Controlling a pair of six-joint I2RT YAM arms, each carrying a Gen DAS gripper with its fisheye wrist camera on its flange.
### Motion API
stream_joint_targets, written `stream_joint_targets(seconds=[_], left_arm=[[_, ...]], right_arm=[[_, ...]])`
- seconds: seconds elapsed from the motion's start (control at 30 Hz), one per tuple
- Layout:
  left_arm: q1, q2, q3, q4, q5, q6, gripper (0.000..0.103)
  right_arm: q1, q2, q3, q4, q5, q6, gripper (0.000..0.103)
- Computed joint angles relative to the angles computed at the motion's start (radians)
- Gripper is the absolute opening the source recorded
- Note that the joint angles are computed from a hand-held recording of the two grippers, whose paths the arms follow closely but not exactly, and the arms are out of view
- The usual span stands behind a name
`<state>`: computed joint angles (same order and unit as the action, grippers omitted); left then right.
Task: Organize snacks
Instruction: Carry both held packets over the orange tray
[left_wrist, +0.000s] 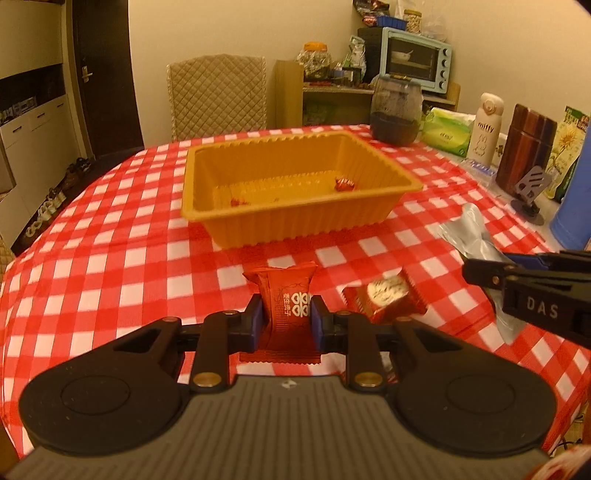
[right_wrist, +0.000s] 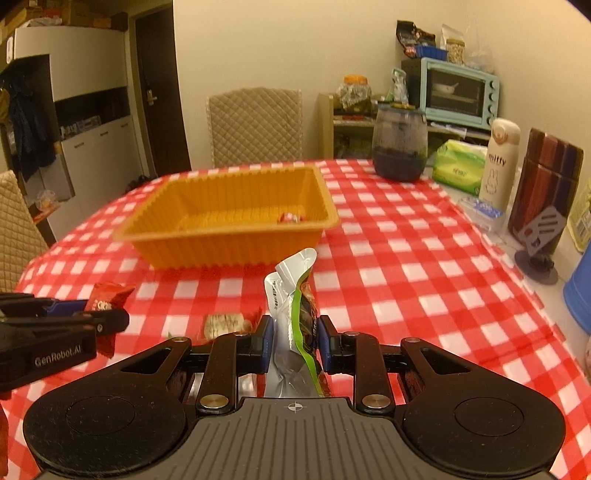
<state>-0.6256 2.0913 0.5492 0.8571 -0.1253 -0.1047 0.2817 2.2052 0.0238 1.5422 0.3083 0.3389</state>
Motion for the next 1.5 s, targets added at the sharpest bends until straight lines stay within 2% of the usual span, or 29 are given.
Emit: stream_joint_targets(seconds=[0.3,0.5,0.9,1.5], left_arm=[[0.020,-0.064,0.081,-0.084,0.034,0.008,0.024],[0.045,-0.058,0.167,-0.127,0.048,0.034,0.024],[0.102,0.038,0.386,-0.247,0.102,0.060,0.024],[0.168,0.205,0.660,-0.382,0.153,0.072,0.024]], right_arm=[[-0.133,-0.282,0.089,-0.277,-0.117,-0.099,0.026],[-0.186,-0.353,0.182,-0.405,-0.183,-0.136,0.026],[-0.212,-0.300,0.389,-0.565,-0.233,-0.125,0.026],[-0.257,-0.123,0.630,-0.668,-0.294,-0.113,0.026]])
